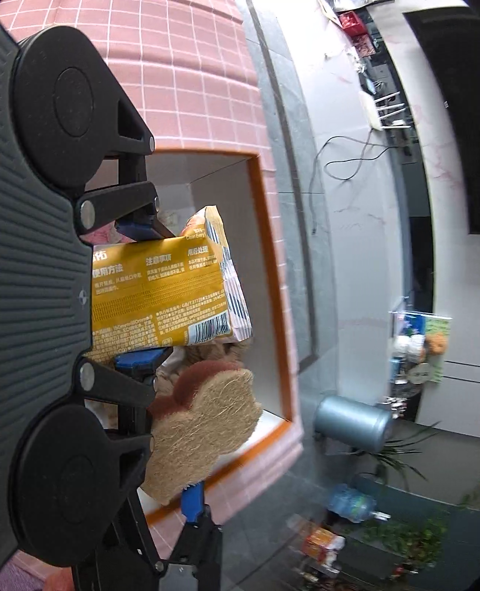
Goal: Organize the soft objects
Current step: 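Carry the sponge and snack packet into the orange box with both grippers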
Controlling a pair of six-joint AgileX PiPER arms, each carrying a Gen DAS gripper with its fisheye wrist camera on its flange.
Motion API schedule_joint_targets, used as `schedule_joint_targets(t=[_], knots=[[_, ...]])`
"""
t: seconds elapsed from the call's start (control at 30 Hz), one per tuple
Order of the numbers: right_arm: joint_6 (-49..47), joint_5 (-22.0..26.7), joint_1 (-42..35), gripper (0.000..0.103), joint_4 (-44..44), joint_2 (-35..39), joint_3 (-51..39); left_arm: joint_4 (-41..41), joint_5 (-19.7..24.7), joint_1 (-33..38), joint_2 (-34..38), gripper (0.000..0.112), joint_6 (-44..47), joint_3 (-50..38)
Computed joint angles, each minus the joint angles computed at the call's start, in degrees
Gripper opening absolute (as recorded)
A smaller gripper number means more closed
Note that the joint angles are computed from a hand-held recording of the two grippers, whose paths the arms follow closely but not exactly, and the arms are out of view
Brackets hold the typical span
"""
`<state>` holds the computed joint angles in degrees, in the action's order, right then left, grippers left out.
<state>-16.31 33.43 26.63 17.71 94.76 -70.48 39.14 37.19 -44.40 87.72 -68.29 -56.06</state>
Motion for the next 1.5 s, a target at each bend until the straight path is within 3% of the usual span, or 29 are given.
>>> schedule_joint_targets(t=[0.1,0.5,0.73,1.03,1.17,1.27,1.37,1.5], knots=[[0.5,0.5,0.7,0.073,-2.8,2.0,-1.1,-1.7,-2.4,1.5,1.7,0.064,2.0,0.6],[8.0,3.9,3.3,0.074,-13.4,7.1,-5.4,-7.5,-5.3,4.0,4.9,0.064,9.2,0.8],[7.4,4.6,3.3,0.075,-13.5,6.8,-5.2,-11.8,-5.6,5.0,5.8,0.065,13.1,0.2],[9.2,4.1,3.8,0.081,-15.6,6.0,-4.6,-11.5,-5.0,4.6,5.5,0.067,12.0,0.0],[7.8,4.2,3.5,0.083,-14.5,5.1,-4.2,-8.7,-6.2,3.9,3.5,0.079,9.6,1.5],[5.9,4.3,3.3,0.084,-13.4,3.8,-3.6,-8.3,-5.7,3.1,1.8,0.08,9.5,1.5],[2.9,4.9,2.5,0.084,-10.6,2.4,-3.1,-8.8,-5.5,2.8,-0.1,0.076,10.2,2.0],[0.6,5.7,1.6,0.061,-8.2,1.3,-2.6,-13.0,-5.7,3.6,-0.6,0.046,14.7,2.3]])
